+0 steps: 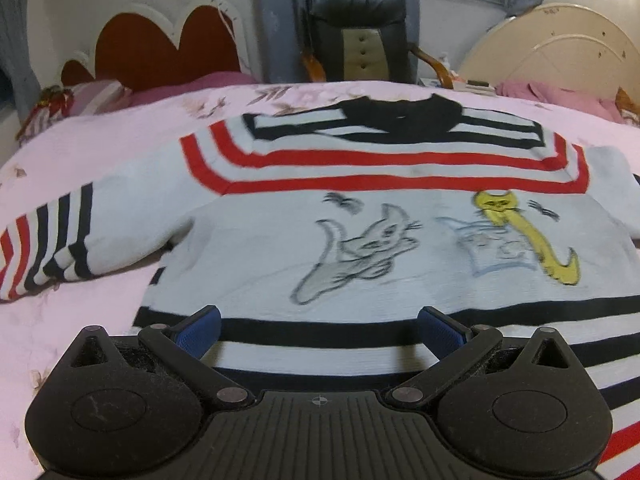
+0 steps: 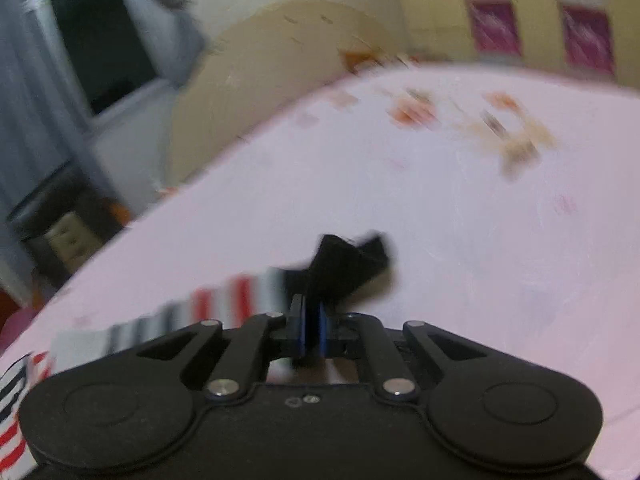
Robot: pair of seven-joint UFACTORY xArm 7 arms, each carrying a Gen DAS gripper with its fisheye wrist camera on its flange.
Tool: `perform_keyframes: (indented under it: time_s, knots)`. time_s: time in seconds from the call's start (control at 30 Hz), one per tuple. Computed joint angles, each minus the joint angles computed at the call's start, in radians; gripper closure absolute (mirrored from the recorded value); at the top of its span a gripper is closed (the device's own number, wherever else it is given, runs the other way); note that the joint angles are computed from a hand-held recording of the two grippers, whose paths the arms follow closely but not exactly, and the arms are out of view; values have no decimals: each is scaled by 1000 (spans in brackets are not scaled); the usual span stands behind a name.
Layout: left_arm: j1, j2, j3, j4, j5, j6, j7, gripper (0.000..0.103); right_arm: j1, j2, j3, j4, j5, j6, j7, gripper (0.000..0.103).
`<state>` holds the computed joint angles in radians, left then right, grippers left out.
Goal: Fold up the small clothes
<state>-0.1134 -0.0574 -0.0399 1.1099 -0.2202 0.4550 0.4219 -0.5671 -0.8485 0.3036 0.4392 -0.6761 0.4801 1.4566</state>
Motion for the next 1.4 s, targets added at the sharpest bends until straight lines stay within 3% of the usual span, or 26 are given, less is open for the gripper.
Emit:
perform_keyframes:
  time_s: [0.1, 0.2, 0.3, 0.43, 0.57, 0.63, 0.7, 0.77, 0.87, 0.93, 1.03, 1.17, 1.2, 1.23, 1.3, 1.4]
  knots:
    - [16, 48, 15, 46, -51, 35, 33, 0, 11, 64, 88, 90, -69, -73, -17, 96]
    - [37, 73, 16, 73, -192, 25, 142, 0, 29, 186, 199, 221, -111, -125, -18, 96]
    - [61, 104, 14, 118, -286, 38, 176, 0, 55, 354, 300, 367, -178, -149, -3, 96]
    - [97, 147, 14, 175, -313, 66, 176, 0, 69, 617, 446, 564, -319, -97, 20, 96]
    - [138, 189, 10, 225, -341, 111, 187, 0, 137, 830, 494, 688, -406, -11, -1, 96]
    - [154, 206, 4, 243, -352, 126, 196, 1, 164, 908, 513, 720, -407, 16, -53, 86]
    - [170, 216, -12, 258, -412, 138, 228, 1, 264, 921, 457, 746, -455, 58, -94, 66]
    - [184, 223, -35, 277, -510, 156, 282, 1, 250, 830, 461, 692, -458, 43, -41, 57]
    - [186, 271, -69, 362, -641, 280, 320, 33, 283, 643, 379, 573, -356, -5, 12, 59]
    - [166, 335, -90, 445, -658, 378, 271, 33, 334, 532, 315, 491, -266, 8, 25, 59]
    - [112, 436, -117, 555, -596, 446, 182, 33, 423, 408, 230, 400, -171, 62, 28, 59]
    - [51, 517, -144, 641, -517, 385, 122, 37, 496, 319, 163, 323, -137, 121, 57, 58]
    - [42, 537, -150, 668, -494, 382, 114, 72, 504, 304, 158, 312, -131, 133, 73, 58]
    - [33, 556, -150, 702, -453, 400, 104, 97, 516, 284, 146, 294, -122, 140, 88, 58]
    - [42, 579, -167, 733, -435, 412, 109, 98, 524, 248, 133, 260, -100, 142, 124, 58]
    - [97, 534, -197, 700, -494, 363, 217, 98, 516, 205, 119, 220, -70, 115, 181, 58]
